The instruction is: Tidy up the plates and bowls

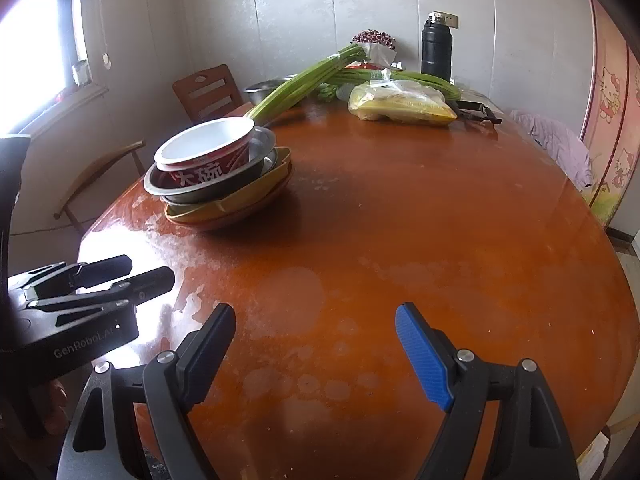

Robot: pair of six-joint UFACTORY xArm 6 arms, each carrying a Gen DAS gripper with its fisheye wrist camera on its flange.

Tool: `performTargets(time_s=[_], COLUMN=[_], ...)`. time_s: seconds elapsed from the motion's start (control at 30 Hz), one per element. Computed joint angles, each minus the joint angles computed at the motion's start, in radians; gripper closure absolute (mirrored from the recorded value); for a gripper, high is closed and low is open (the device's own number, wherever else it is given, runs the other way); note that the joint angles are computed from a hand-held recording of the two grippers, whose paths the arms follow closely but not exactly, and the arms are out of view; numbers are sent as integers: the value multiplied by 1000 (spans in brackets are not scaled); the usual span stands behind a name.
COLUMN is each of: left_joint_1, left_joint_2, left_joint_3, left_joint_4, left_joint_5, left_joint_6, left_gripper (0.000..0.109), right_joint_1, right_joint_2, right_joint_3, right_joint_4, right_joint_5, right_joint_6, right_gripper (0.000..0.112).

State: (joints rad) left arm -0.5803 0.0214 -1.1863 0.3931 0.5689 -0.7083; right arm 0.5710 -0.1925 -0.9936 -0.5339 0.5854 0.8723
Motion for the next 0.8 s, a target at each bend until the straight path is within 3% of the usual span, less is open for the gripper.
performTargets(time_s=[0.8], left_joint_1=[-4], left_joint_2=[29], left_joint_3=[-15], left_joint_4=[20], left_joint_5=[10], left_joint_6=[-11], left_gripper=[53], right_joint_1=[0], right_joint_2=[7], right_joint_3=[3], right_joint_4=[23], right_joint_5=[-8], right_joint_6=[-13], right_gripper=[30])
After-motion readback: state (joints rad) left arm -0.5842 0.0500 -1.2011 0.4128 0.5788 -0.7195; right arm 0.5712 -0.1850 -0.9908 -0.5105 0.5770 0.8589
